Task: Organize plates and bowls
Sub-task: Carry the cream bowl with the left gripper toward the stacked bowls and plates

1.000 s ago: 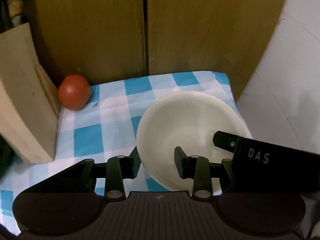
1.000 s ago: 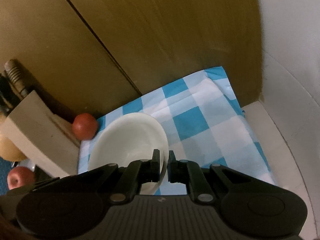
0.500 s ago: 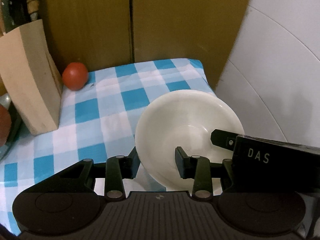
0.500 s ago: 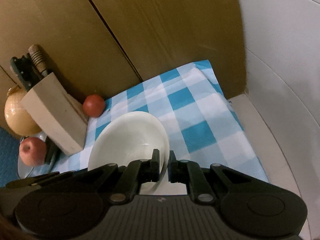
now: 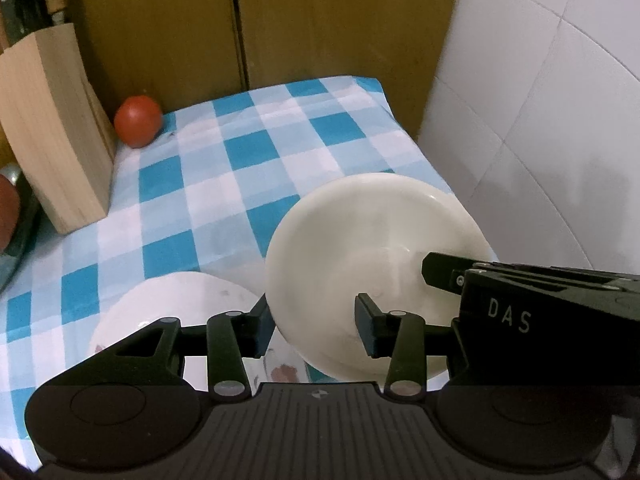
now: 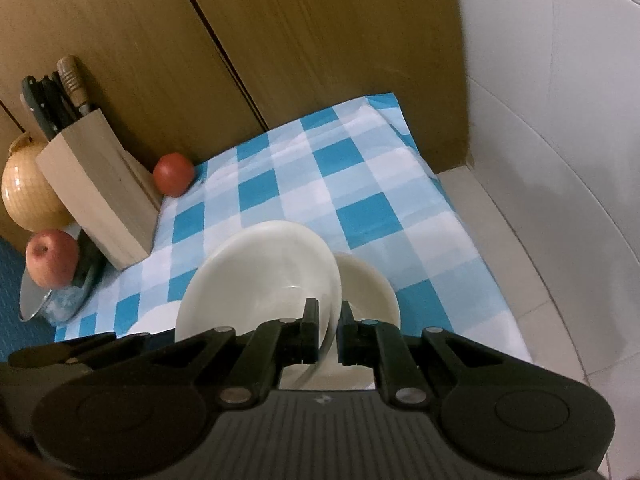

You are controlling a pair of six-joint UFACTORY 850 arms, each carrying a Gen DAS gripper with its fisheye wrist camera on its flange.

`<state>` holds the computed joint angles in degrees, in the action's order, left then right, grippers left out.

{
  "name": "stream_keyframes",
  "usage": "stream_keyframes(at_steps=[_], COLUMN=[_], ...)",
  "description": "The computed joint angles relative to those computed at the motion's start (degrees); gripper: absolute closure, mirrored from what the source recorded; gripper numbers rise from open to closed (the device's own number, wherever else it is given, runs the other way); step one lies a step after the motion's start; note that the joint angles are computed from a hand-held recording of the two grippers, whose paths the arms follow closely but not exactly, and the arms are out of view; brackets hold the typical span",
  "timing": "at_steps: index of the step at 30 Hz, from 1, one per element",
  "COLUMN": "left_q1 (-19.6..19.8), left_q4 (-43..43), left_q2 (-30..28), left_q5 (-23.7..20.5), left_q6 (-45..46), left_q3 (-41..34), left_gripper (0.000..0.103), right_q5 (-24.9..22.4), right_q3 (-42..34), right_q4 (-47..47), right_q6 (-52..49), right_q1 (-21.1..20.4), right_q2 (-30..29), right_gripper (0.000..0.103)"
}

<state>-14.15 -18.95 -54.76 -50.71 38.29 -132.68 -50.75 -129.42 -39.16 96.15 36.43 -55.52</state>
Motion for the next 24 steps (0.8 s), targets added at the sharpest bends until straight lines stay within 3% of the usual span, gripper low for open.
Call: stream_keyframes(at_steps=[9,24], left_q1=[-0.4,-0.4], left_q4=[1.1,3.5], left_q2=[-0.1,-7.2], left_q5=[-0.7,-5.7], left_q6=[0.0,-4.5], left_q3=[0.4,-10.5], left_gripper=[0.053,0.054], right_q5=[0.1,-1.9], right_q3=[0.7,0.9], right_q4=[2.7,0.9], right_q6=[-1.5,-0.7], right_q1=[-0.5,-1.0], right_q2=[0.2,-0.2], right_gripper=[0.090,0.088])
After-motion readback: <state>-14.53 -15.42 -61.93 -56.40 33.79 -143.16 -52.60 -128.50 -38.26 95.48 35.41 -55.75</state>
